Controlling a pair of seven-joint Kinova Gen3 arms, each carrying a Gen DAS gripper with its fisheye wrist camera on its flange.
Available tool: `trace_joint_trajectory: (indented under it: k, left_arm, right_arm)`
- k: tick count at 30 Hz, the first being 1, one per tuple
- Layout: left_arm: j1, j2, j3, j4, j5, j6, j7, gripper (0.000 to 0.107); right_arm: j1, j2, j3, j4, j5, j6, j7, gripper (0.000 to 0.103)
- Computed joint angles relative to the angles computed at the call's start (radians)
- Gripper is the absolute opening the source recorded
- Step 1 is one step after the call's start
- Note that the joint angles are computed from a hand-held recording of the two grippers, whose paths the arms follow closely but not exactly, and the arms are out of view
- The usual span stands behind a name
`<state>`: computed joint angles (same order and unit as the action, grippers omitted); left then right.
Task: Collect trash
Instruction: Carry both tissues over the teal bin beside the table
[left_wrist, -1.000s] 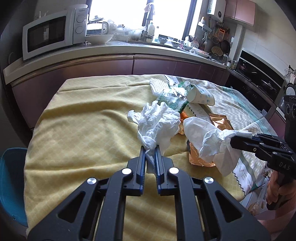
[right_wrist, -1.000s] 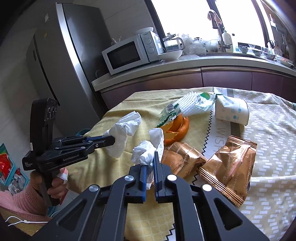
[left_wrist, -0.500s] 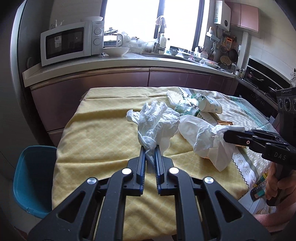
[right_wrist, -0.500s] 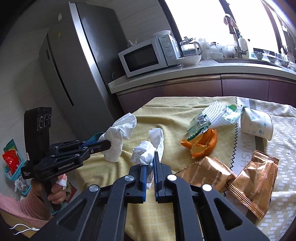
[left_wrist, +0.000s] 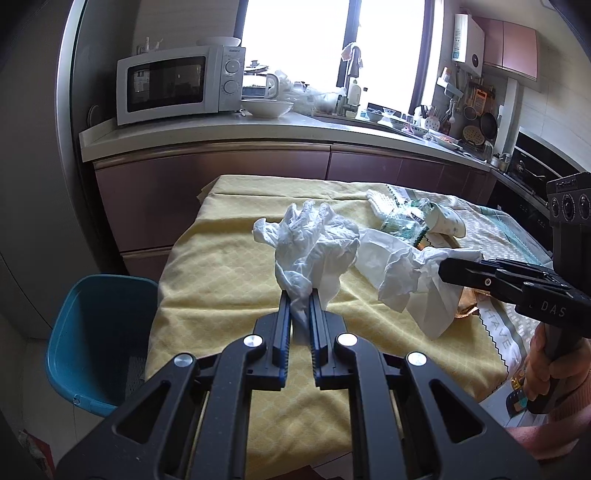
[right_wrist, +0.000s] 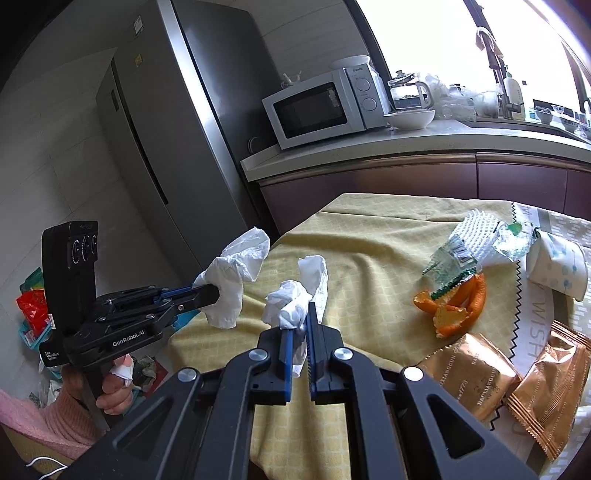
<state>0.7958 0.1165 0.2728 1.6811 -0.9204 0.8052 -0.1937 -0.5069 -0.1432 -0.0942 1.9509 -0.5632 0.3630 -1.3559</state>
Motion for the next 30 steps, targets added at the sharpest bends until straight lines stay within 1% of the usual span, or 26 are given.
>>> trace_joint_trajectory:
  k: [3, 5, 8, 13, 17, 30]
  left_arm:
    - [0.001, -0.017, 0.001, 0.02, -0.008, 0.014, 0.021, 0.01]
    - [-0.005, -0.029, 0.007, 0.032, -0.013, 0.023, 0.035, 0.01]
    - [-0.019, -0.047, 0.018, 0.05, -0.015, 0.03, 0.052, 0.01]
    - [-0.046, -0.076, 0.04, 0.075, -0.017, 0.047, 0.074, 0.01]
    - [-0.066, -0.094, 0.06, 0.09, -0.021, 0.061, 0.091, 0.01]
    - [-0.126, -0.149, 0.103, 0.136, -0.014, 0.105, 0.131, 0.01]
  right_arm:
    - [-0.019, 0.018, 0.012, -0.014, -0.035, 0.004, 0.044, 0.005]
    - [-0.018, 0.032, 0.003, -0.027, -0.044, 0.007, 0.059, 0.005]
    - [-0.018, 0.051, 0.001, -0.043, -0.091, 0.017, 0.11, 0.005]
    - [0.004, 0.079, -0.037, -0.073, -0.093, 0.022, 0.121, 0.005]
    - [0.016, 0.1, -0.053, -0.091, -0.126, 0.033, 0.153, 0.005]
    - [0.052, 0.155, -0.105, -0.154, -0.177, 0.065, 0.217, 0.005]
